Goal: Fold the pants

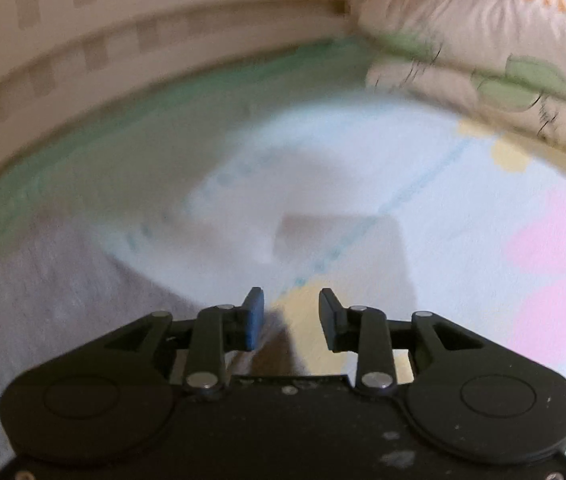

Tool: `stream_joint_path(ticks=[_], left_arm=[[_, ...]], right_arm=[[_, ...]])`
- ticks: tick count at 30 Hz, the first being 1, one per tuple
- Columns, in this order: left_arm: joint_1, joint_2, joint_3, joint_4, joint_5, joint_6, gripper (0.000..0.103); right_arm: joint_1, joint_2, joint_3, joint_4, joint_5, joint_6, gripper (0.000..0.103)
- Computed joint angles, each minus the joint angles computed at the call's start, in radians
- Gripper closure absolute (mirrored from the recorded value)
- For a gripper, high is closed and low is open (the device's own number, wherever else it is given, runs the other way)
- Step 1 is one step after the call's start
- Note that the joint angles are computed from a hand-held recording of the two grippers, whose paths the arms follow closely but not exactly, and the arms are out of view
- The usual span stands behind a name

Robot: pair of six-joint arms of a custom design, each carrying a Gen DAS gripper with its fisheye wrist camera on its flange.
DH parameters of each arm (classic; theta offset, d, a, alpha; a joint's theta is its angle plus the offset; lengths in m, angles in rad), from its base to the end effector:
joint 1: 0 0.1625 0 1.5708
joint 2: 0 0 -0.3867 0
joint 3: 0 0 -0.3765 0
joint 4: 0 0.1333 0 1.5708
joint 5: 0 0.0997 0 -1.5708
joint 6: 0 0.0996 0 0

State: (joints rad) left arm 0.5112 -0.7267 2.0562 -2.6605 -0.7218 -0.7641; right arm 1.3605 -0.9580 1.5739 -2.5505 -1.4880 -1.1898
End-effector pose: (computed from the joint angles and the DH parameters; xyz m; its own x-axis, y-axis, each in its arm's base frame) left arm -0.2996 -0.4066 -0.0338 -0.7073 0.1502 -0.6908 0.4956 0.8022 -0.3330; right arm 0.0010 -0.6733 0.2040 -0.5458 -0.7818 0.3016 -0.8379 0.5063 -0.2041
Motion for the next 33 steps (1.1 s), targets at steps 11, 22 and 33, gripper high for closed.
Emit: stream_joint_path(ticks=[11,22,33], left_arm=[[0.052,-0.002,-0.024,0.235,0.097,-0.196,0.029],[0.064,-0.016,-0.087,0.341,0.075,-0.268,0.031],[0.138,0.130,-0.316,0.031,0.052,0.144,0.031]], right_arm=[[-0.069,-0.244,0.098,0.261,-0.081,-0.114,0.069],[-0.233,-0.443,0.230,0.372,-0.299,-0.276,0.069],[-0.173,-0.265,0.069,0.178,-0.071,-0.324,0.071]])
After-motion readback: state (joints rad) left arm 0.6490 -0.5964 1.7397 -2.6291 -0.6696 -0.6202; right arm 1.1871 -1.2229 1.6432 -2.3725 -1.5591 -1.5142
